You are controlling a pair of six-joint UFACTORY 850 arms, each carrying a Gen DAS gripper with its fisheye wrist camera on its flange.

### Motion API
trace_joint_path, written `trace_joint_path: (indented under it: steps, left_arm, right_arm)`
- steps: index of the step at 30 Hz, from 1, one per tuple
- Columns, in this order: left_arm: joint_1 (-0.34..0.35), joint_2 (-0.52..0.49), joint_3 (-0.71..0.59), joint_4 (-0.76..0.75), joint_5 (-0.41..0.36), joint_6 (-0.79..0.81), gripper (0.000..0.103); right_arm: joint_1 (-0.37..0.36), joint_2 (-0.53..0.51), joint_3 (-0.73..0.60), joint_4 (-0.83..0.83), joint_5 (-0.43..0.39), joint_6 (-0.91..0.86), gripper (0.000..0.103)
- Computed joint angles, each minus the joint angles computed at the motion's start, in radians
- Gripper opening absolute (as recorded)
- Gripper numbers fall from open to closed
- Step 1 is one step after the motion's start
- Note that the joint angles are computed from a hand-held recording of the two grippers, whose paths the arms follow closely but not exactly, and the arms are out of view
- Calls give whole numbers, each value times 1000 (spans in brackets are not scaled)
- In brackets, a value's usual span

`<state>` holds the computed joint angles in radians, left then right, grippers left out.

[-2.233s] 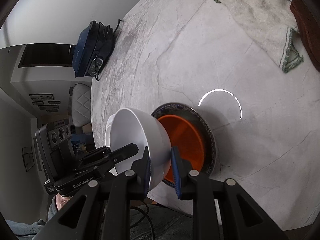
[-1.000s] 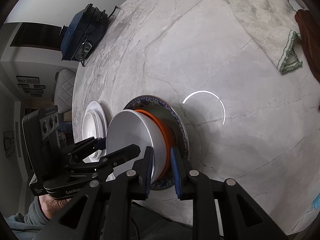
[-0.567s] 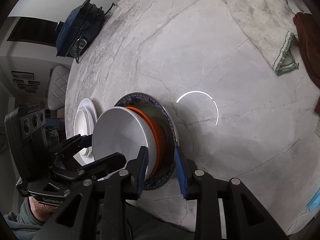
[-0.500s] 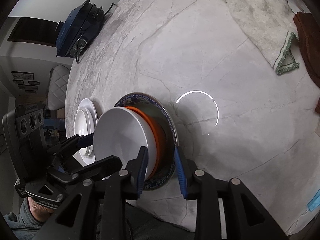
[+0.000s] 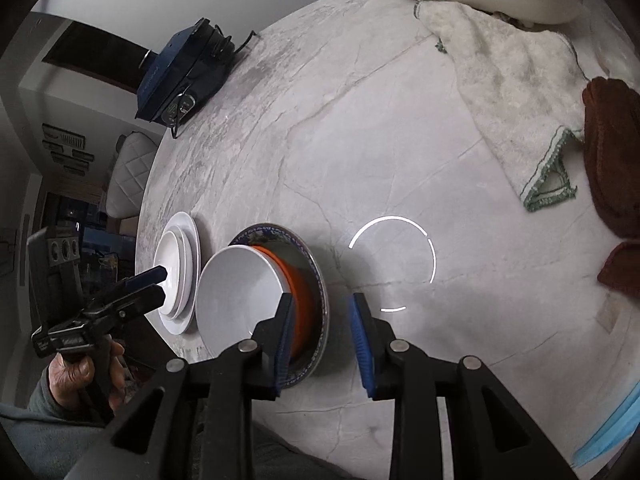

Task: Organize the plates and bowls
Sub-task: 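Open both grippers to release the white bowl, then pinch the rim of the nested bowl stack with both grippers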

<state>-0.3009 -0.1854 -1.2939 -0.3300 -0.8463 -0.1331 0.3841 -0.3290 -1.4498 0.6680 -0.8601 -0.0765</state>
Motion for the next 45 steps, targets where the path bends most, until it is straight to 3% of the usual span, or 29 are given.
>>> trace_joint_path:
  steps: [3, 5, 11, 16, 25, 36, 38, 43, 45]
  left_arm:
    - [8, 30, 63, 35, 23, -72, 98]
    - [16, 38, 98, 30, 25, -117, 98]
    - [14, 62, 161, -21, 73, -104, 95]
    - [3, 47, 173, -48, 98, -73, 81]
    - [-1, -26, 163, -98, 92, -20, 82]
    - [-19, -61, 131, -28, 117, -44, 82]
    - [-18, -59, 135, -34, 128, -28, 79]
    - [-8, -63, 142, -162, 143, 101, 51]
    - [-7, -61, 145, -177, 143, 115, 50]
  right_arm:
    - [-21, -12, 11, 77, -34, -98, 47]
    - [-28, -30, 7, 123, -64, -152, 48]
    - [-35, -90, -35, 124, -121, -175, 48]
    - [-35, -132, -75, 112, -172, -195, 47]
    - [-43, -170, -99, 126, -212, -219, 47]
    - [-58, -175, -72, 192, -214, -264, 37]
    - [-58, -173, -70, 200, -215, -272, 36]
    - [-64, -171, -58, 245, -225, -307, 25]
    - [-62, -172, -60, 257, -229, -314, 20]
